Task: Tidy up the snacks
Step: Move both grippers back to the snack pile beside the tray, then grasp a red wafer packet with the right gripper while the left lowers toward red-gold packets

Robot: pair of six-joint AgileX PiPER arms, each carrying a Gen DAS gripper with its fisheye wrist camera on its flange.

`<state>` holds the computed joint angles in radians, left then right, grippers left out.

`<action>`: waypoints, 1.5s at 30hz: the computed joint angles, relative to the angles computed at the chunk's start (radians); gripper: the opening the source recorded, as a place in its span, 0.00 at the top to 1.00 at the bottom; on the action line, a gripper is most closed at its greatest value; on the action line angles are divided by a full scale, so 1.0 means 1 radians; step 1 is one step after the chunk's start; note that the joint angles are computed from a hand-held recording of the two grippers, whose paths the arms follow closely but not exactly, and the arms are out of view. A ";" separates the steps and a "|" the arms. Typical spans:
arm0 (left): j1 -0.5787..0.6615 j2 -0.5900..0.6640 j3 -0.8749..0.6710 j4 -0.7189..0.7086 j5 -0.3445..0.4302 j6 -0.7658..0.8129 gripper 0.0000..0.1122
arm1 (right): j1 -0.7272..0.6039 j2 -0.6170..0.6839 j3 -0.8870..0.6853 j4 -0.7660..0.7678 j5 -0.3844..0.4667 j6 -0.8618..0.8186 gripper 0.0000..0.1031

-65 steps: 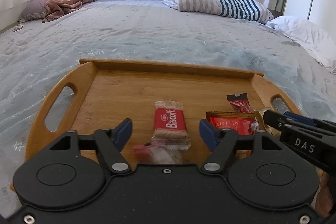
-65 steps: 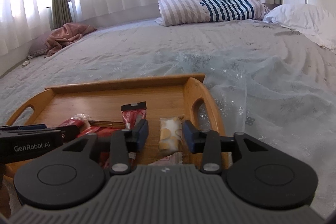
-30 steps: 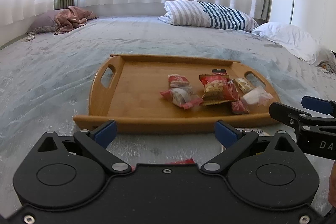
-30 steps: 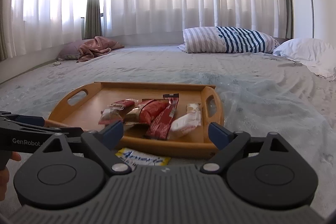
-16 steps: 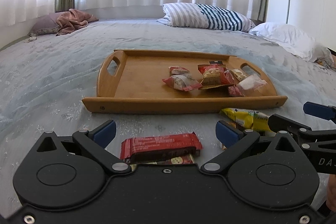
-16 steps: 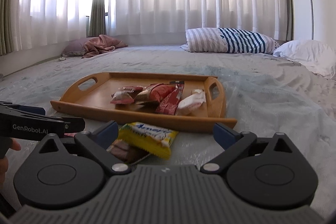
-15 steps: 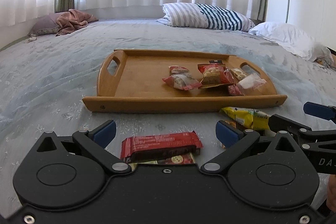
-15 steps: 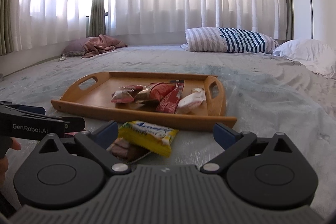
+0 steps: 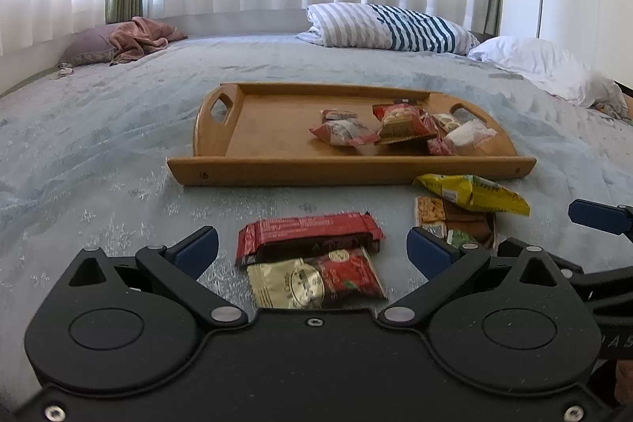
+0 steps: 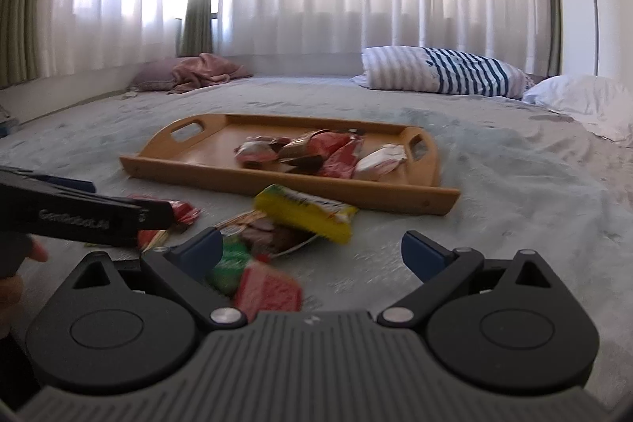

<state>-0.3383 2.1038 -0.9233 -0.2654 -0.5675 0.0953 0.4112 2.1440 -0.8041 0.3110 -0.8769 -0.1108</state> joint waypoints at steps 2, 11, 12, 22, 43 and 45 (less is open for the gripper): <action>0.002 -0.006 0.016 0.025 -0.007 -0.021 0.14 | 0.014 0.002 0.005 0.017 -0.011 -0.013 0.02; -0.003 -0.021 0.053 0.028 0.002 -0.054 0.22 | 0.022 -0.010 0.037 0.011 -0.012 0.055 0.14; -0.004 -0.022 0.056 0.026 0.000 -0.056 0.22 | 0.023 -0.012 0.043 0.006 -0.016 0.058 0.15; 0.000 -0.034 0.066 0.047 0.001 -0.146 0.24 | 0.049 -0.033 0.087 -0.008 -0.025 0.113 0.57; -0.046 0.001 0.036 -0.132 -0.009 -0.019 0.36 | 0.068 -0.018 0.110 0.037 -0.075 0.202 0.58; -0.050 0.007 0.030 -0.144 -0.010 -0.009 0.36 | 0.070 -0.016 0.109 0.040 -0.077 0.200 0.57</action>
<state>-0.3884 2.1110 -0.8935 -0.4089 -0.5777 0.0861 0.4814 2.1283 -0.6948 0.3512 -0.9539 0.0895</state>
